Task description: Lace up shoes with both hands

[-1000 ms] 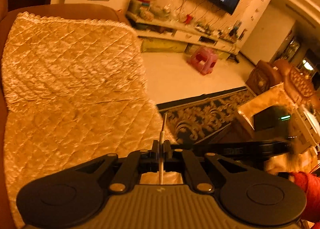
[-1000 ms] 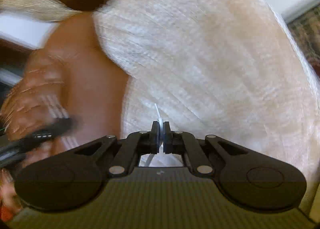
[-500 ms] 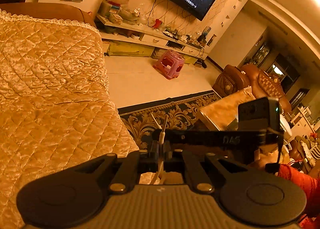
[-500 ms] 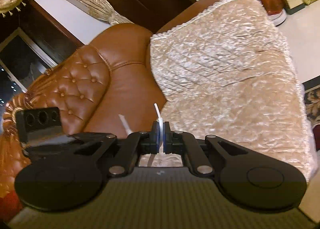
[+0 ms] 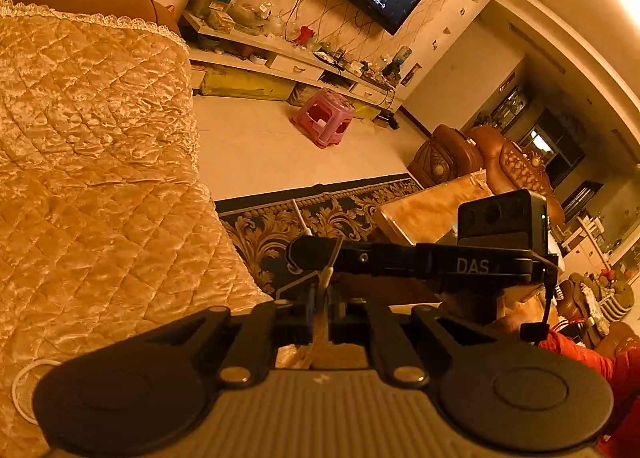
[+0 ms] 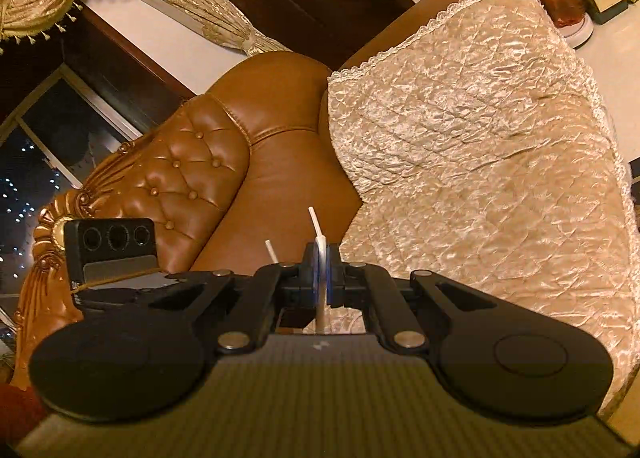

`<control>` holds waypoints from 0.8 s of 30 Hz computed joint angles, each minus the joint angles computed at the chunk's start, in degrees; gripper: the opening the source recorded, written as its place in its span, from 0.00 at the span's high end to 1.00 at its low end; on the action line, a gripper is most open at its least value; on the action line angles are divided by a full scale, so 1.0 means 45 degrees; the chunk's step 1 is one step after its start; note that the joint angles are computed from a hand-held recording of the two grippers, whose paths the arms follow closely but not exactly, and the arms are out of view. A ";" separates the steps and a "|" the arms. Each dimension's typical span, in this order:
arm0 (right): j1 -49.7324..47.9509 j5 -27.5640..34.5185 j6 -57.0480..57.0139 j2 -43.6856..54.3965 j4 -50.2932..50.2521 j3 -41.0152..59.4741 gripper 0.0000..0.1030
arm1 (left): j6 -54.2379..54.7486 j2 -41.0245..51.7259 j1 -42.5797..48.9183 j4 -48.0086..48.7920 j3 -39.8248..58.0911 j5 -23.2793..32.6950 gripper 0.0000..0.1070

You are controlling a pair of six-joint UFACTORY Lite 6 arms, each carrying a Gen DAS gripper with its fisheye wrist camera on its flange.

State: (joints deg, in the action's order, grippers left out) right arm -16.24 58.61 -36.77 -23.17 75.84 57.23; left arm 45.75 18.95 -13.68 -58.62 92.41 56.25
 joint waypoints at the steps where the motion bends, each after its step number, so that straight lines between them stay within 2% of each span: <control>1: -0.0043 0.0063 -0.0046 -0.0018 0.0131 -0.0050 0.95 | 0.0018 -0.0025 -0.0022 -0.0081 -0.0079 -0.0047 0.96; 14: -0.1148 0.1878 0.0211 0.0082 0.1882 -0.1101 0.93 | 0.0644 -0.0635 -0.0297 -0.1213 -0.1510 -0.0878 0.95; 18: -0.1410 0.2430 0.0227 0.0269 0.1782 -0.0908 0.92 | 0.0970 -0.1005 -0.0472 -0.1229 -0.1949 -0.1293 0.97; 20: -0.1488 0.2484 0.0386 0.0303 0.1177 -0.0530 0.85 | 0.0936 -0.1144 -0.0562 -0.1133 -0.2067 -0.1543 0.97; 21: -0.1521 0.2411 0.0445 0.0227 0.0807 -0.0340 0.72 | 0.0986 -0.1202 -0.0533 -0.1270 -0.2140 -0.1618 0.97; 22: -0.1567 0.2234 0.0462 0.0051 0.0434 -0.0191 0.64 | 0.1026 -0.1258 -0.0509 -0.1381 -0.2202 -0.1692 0.97; 24: -0.1738 0.1796 0.0303 -0.0496 -0.0257 0.0005 0.63 | 0.0981 -0.1336 -0.0507 -0.1320 -0.2204 -0.1821 0.97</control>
State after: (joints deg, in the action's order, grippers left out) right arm -24.06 66.69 -35.41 -25.40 74.68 57.25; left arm 50.16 12.94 -15.96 -64.56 82.49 48.05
